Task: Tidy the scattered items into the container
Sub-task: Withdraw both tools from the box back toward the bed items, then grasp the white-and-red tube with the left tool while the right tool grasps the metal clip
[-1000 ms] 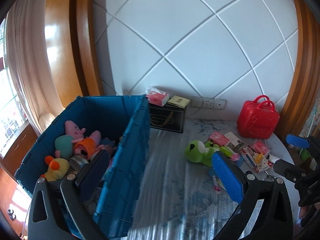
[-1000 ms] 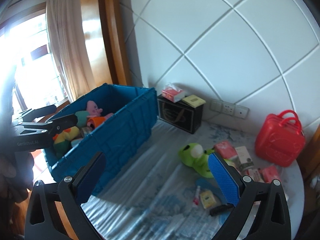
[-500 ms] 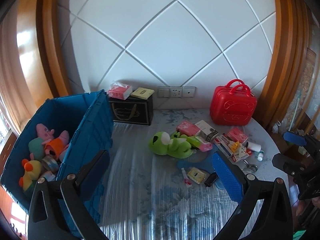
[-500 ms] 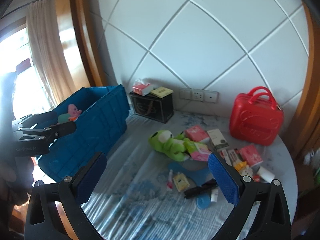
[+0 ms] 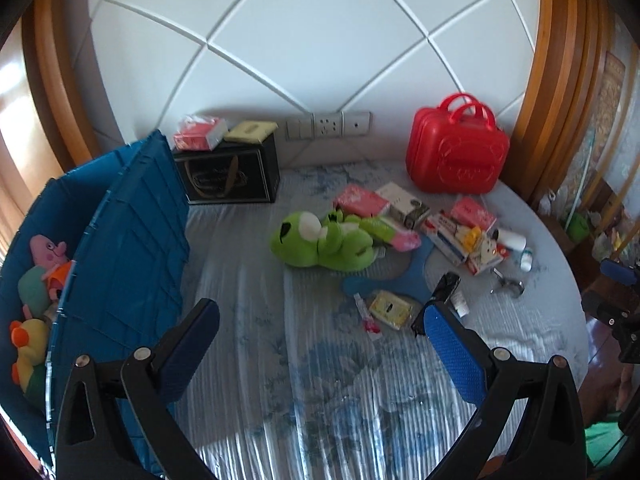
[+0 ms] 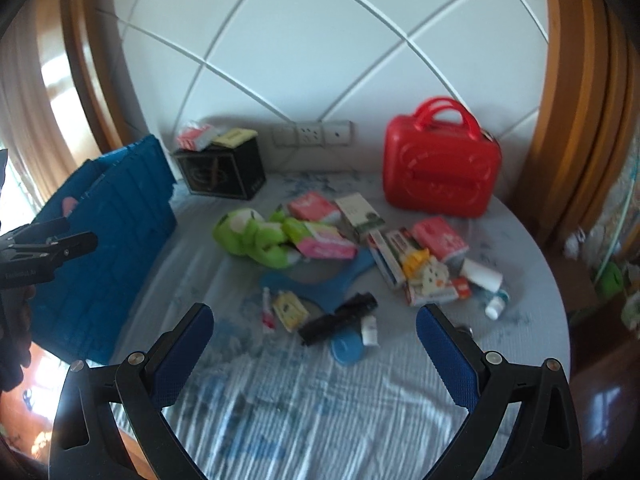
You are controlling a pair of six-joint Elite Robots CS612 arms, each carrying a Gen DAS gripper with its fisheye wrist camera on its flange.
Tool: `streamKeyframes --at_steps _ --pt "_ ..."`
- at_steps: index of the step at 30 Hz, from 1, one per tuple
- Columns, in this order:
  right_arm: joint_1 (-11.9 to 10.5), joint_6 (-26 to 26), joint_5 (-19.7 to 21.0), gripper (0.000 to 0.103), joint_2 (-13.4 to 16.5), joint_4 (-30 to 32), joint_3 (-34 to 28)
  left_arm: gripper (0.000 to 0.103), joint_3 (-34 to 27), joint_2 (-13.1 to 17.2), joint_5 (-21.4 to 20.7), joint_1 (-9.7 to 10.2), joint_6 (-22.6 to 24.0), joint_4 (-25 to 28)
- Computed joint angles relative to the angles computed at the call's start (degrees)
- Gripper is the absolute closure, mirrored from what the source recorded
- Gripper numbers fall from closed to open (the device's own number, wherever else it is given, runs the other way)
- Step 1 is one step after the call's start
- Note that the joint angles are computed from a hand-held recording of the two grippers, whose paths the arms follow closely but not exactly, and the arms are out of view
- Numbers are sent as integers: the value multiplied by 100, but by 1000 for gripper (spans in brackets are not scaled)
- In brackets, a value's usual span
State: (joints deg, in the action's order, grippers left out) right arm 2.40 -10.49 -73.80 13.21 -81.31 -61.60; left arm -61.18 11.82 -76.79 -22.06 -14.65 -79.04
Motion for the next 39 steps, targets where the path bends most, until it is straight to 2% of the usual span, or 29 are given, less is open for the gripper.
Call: streamKeyframes --at_steps 8,15,21,29,32,36,39 --pt "-74 49 -366 0 293 377 -4 0 348 174 -368 11 89 -139" --pt "-101 22 -580 0 440 380 240 0 894 224 -614 -21 211 -408" --pt "-117 -24 -791 0 509 310 514 0 1602 184 -352 -85 302 -706" --pt "-203 -101 -1063 0 576 327 689 0 2745 -36 -359 5 -168 -1305" --pt "-229 -148 -1079 0 601 361 694 4 3150 -157 -367 43 -419 -1409" --pt "-251 -144 -1025 0 652 471 648 15 3561 -298 -308 49 -584 -1452" --pt "-272 -147 -981 0 691 543 618 16 3657 -303 -291 30 -563 -1608"
